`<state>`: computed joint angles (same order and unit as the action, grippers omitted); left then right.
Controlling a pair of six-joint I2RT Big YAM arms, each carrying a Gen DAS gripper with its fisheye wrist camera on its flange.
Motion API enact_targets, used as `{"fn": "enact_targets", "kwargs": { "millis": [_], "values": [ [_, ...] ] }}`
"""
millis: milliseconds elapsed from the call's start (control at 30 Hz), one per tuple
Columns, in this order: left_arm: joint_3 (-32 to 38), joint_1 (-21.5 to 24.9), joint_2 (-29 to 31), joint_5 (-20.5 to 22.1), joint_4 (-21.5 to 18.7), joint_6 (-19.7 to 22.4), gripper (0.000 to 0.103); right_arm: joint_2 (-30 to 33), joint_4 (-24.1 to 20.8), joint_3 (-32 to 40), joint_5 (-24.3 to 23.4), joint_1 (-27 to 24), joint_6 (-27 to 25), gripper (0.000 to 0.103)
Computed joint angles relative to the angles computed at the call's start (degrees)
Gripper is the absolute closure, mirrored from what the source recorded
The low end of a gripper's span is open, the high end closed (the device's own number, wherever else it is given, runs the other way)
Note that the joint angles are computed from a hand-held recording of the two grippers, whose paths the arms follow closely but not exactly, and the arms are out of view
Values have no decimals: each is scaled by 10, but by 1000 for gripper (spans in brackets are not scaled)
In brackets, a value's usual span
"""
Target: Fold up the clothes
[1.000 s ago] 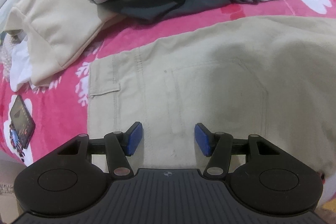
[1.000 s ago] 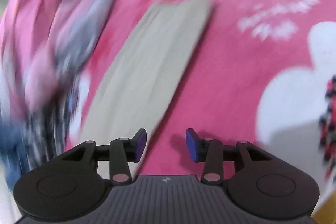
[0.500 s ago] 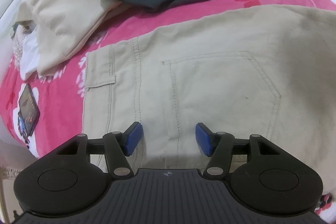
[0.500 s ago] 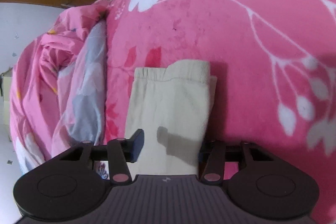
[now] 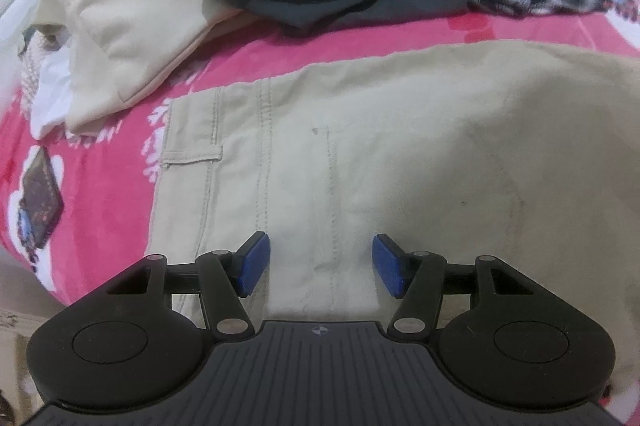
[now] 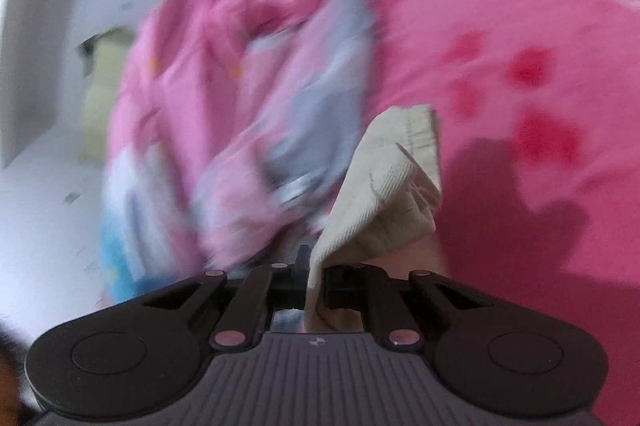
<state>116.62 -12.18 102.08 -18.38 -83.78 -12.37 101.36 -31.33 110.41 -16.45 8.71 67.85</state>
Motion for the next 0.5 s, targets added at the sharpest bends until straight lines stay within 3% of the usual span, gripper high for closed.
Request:
{"fn": "enact_targets", "kwargs": {
  "millis": [100,367,500],
  "values": [
    [-19,7,-13,32,18,-1,45,18,41,30,-34,33,18,96],
    [-78,25,-54,92,80,-8,45,116,99,147,-81,133,90,96],
    [-93,39,-74,130,105,-11,45,187,37,264,-95,173,78,96]
  ]
}}
